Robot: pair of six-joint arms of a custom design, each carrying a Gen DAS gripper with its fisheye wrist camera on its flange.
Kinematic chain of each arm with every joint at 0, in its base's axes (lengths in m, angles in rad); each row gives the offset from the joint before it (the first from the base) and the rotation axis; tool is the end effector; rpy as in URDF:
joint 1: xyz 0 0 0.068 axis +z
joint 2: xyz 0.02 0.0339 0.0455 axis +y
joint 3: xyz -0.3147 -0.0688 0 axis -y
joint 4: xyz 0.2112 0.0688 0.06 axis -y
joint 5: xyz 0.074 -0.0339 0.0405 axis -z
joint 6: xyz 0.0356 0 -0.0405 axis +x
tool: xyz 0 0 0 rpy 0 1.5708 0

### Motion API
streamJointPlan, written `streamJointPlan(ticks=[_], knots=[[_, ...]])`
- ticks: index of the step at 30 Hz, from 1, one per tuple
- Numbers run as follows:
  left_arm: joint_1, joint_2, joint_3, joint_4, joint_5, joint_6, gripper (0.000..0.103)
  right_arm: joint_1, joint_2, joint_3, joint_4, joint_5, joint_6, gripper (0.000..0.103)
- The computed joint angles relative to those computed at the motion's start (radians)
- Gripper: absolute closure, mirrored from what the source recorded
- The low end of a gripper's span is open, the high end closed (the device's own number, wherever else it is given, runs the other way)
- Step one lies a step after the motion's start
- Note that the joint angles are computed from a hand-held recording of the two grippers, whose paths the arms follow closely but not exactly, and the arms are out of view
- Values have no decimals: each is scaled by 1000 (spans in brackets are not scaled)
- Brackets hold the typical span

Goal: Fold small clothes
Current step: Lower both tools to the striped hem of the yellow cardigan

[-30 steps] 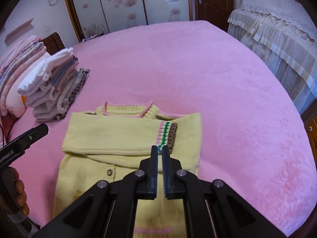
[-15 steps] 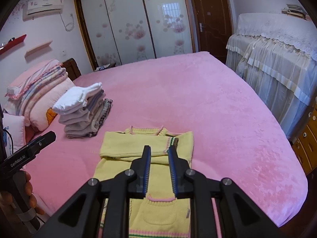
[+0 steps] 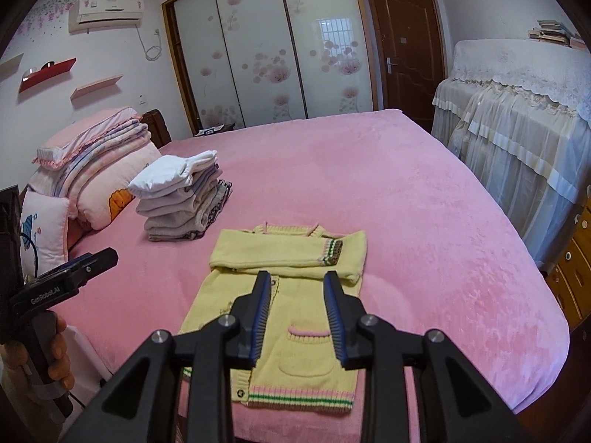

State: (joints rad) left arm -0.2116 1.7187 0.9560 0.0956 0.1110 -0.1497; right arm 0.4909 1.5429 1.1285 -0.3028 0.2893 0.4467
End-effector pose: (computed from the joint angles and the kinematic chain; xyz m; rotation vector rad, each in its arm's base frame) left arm 0.3379 -0.0766 0.2546 0.1304 2.2486 -0.3194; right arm 0.2783 0.1373 0.3269 0.0994 2.2557 0.1701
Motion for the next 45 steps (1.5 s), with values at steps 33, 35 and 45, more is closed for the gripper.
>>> streamJointPlan(ticks=[33, 35, 45], knots=[[98, 533, -13, 97, 103, -27, 13, -40, 313, -338, 295, -149, 136, 73], [108, 542, -18, 110, 116, -20, 16, -49, 325, -351, 311, -163, 139, 73], [143, 529, -38, 114, 172, 25, 18, -89, 342, -399, 386, -232, 126, 73]])
